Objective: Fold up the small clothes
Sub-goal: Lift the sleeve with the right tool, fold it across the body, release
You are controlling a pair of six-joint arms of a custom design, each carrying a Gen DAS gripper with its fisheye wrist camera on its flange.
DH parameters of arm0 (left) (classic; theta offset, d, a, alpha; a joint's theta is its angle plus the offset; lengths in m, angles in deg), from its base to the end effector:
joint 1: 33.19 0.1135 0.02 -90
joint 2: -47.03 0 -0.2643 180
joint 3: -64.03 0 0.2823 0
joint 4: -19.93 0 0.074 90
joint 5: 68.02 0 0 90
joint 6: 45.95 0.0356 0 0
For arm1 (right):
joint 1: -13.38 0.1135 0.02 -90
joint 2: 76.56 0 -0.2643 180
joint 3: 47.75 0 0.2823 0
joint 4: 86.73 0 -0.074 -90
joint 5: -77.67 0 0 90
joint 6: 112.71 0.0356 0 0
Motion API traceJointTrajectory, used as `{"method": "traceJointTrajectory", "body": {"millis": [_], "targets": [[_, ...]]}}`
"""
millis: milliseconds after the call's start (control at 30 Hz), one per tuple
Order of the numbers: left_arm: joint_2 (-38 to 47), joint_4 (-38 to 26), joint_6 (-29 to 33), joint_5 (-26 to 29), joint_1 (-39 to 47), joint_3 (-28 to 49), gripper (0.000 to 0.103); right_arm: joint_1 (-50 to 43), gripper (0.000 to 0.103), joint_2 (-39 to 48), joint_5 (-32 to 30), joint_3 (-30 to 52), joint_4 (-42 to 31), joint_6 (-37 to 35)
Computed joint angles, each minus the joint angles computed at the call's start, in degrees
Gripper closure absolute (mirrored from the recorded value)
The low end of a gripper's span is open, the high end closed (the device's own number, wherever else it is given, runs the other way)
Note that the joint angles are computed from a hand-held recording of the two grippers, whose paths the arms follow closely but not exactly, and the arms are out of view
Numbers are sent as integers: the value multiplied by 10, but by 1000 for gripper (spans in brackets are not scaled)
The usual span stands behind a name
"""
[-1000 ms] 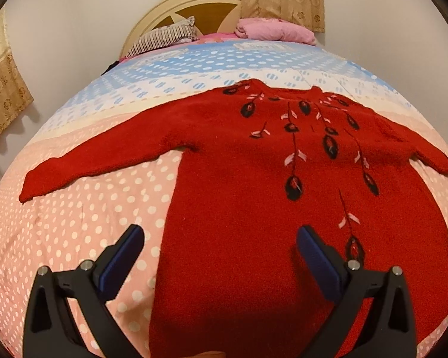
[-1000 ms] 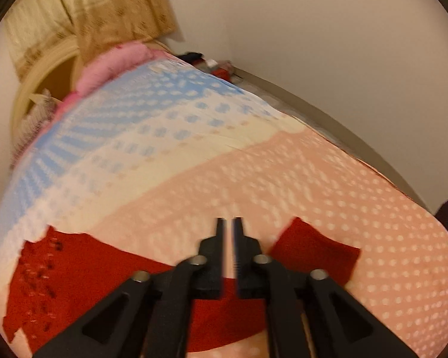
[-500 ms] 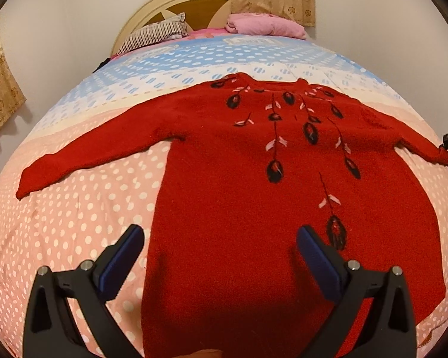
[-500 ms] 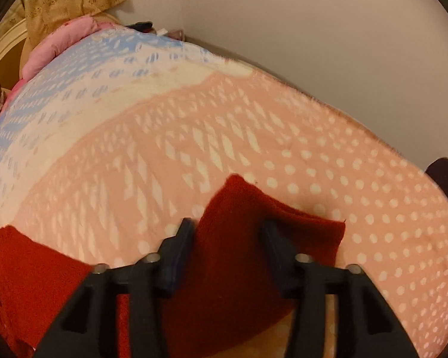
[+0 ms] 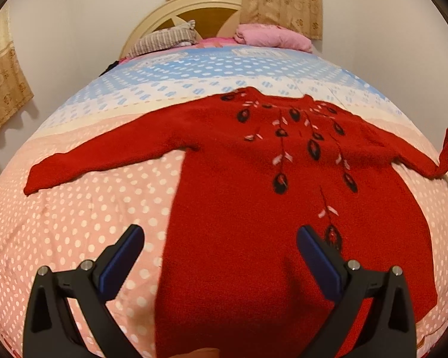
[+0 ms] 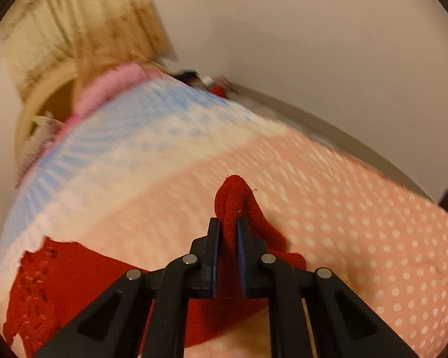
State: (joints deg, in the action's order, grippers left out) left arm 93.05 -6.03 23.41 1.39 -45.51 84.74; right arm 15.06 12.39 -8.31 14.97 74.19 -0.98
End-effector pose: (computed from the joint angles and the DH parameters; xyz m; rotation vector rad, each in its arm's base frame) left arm 0.1578 -0.0217 0.0993 -0.3258 2.3747 0.1782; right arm 0.3453 0.0076 0.1751 0.4447 2.3199 0.1158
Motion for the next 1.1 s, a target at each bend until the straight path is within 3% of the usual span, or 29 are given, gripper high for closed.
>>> {"method": "traceJointTrajectory", "body": {"millis": [200,467,1100], "targets": [[-55,-28,24,20,46,-9,0,83,92,-37,32,43,-11,-14],[-102,-48,55,60,119,-19,0,211,92,-14,59,132,-26,-28],[-122,-46,78,102,171,-35,0,400,92,139,77,348,-53,-110]]}}
